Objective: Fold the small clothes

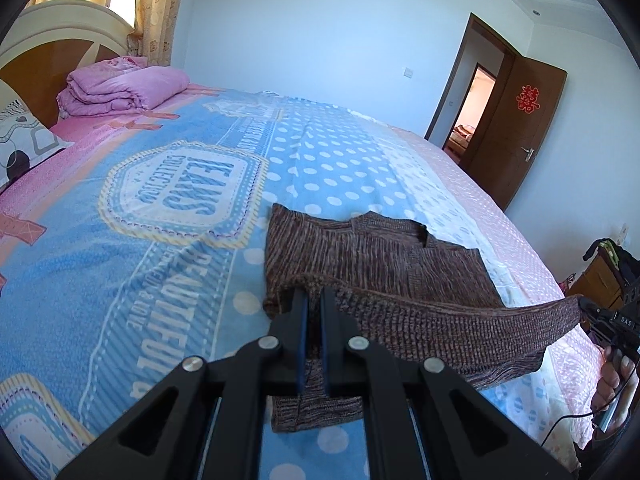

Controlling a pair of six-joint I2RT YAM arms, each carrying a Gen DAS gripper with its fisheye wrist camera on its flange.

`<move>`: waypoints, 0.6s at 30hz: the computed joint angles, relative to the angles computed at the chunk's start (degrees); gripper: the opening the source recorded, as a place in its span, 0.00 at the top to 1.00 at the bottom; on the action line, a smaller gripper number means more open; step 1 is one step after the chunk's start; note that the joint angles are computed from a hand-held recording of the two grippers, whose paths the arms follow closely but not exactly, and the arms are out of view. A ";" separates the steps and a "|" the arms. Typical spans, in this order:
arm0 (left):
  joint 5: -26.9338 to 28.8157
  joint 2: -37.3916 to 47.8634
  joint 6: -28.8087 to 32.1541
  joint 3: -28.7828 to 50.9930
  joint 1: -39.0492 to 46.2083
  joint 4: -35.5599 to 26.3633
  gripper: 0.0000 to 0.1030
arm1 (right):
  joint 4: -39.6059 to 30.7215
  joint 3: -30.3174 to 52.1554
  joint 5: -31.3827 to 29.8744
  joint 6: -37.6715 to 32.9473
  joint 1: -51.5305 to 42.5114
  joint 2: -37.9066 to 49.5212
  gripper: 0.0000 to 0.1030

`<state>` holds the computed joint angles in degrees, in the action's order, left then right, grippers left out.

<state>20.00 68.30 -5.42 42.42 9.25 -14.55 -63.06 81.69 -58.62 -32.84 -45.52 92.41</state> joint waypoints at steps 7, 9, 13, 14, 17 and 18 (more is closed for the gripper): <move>-3.79 8.30 -0.05 5.36 -2.70 2.93 0.94 | 7.82 2.31 3.40 8.66 4.49 3.53 0.96; -4.34 11.11 -0.58 7.44 -3.32 3.41 0.94 | 9.83 3.53 4.38 10.96 5.73 4.80 0.96; -5.91 15.92 -0.80 11.01 -4.64 4.39 0.94 | 12.12 6.64 6.74 14.13 8.12 7.84 0.96; -6.17 17.03 -0.79 11.76 -4.84 4.61 0.94 | 12.56 7.71 7.55 14.91 8.82 8.94 0.96; -7.15 20.84 -0.31 14.53 -5.58 5.02 0.94 | 13.66 10.73 9.69 16.87 10.79 12.12 0.96; -7.78 22.25 -0.26 15.67 -5.90 5.05 0.94 | 14.08 11.75 10.45 17.58 11.51 13.23 0.96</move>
